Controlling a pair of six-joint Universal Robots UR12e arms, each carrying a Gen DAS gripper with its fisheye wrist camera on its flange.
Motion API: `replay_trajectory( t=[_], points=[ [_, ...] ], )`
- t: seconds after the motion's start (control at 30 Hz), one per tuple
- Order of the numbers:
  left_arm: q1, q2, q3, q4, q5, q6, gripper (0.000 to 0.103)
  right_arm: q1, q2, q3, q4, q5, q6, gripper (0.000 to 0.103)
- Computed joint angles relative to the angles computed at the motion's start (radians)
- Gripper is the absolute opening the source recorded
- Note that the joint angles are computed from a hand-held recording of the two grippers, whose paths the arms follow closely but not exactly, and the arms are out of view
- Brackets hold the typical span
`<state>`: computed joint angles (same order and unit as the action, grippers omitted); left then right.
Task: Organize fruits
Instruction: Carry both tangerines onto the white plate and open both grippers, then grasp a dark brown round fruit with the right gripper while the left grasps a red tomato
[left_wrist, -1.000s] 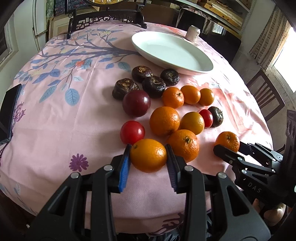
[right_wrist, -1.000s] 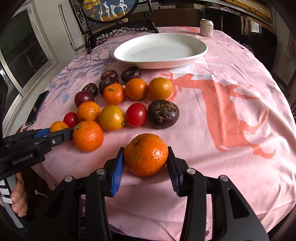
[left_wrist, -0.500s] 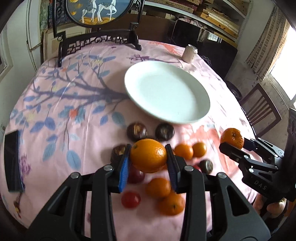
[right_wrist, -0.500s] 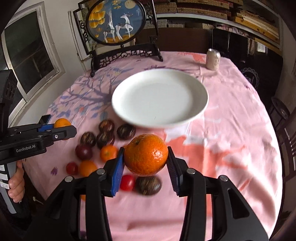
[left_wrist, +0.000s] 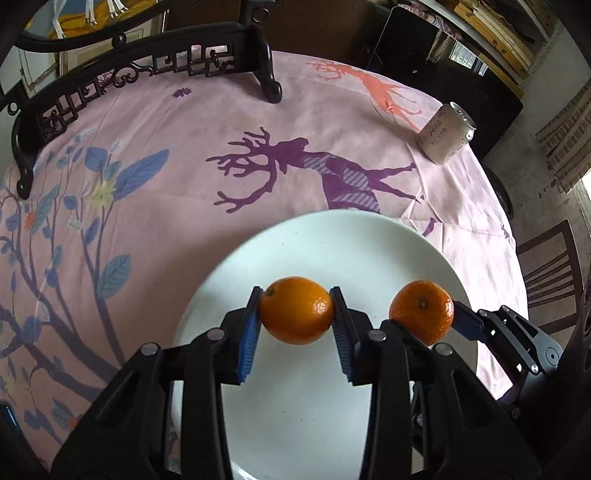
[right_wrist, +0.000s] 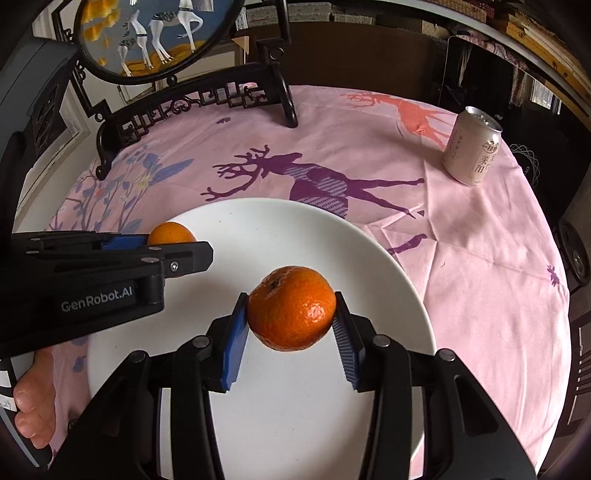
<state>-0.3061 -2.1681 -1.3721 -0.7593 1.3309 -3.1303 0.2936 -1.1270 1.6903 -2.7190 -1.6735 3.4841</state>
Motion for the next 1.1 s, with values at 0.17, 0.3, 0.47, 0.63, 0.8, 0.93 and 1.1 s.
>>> replay_trajectory(
  t=[0.17, 0.3, 0.47, 0.63, 0.8, 0.93, 1.1],
  points=[
    [0.003, 0.005, 0.008, 0.010, -0.023, 0.001, 0.068, 0.005, 0.004, -0.017, 0.023, -0.047, -0.017, 0.068],
    [0.023, 0.080, -0.079, 0.117, -0.041, 0.001, 0.077, 0.033, -0.040, 0.015, 0.006, -0.149, -0.036, 0.070],
    [0.056, 0.232, -0.287, 0.243, -0.042, 0.051, 0.085, 0.098, -0.142, 0.114, 0.004, -0.190, 0.010, 0.071],
    [0.091, 0.381, -0.573, 0.483, 0.005, 0.094, 0.089, 0.186, -0.204, 0.237, -0.077, -0.191, 0.102, 0.090],
    [0.152, 0.452, -0.707, 0.484, -0.066, 0.069, 0.089, 0.259, -0.216, 0.273, -0.083, -0.281, 0.187, 0.094],
    [0.164, 0.487, -0.771, 0.527, -0.041, 0.076, 0.089, 0.299, -0.231, 0.292, -0.099, -0.340, 0.222, 0.094],
    [0.163, 0.518, -0.823, 0.567, -0.002, 0.132, 0.089, 0.331, -0.243, 0.322, -0.074, -0.378, 0.265, 0.097]
  ],
)
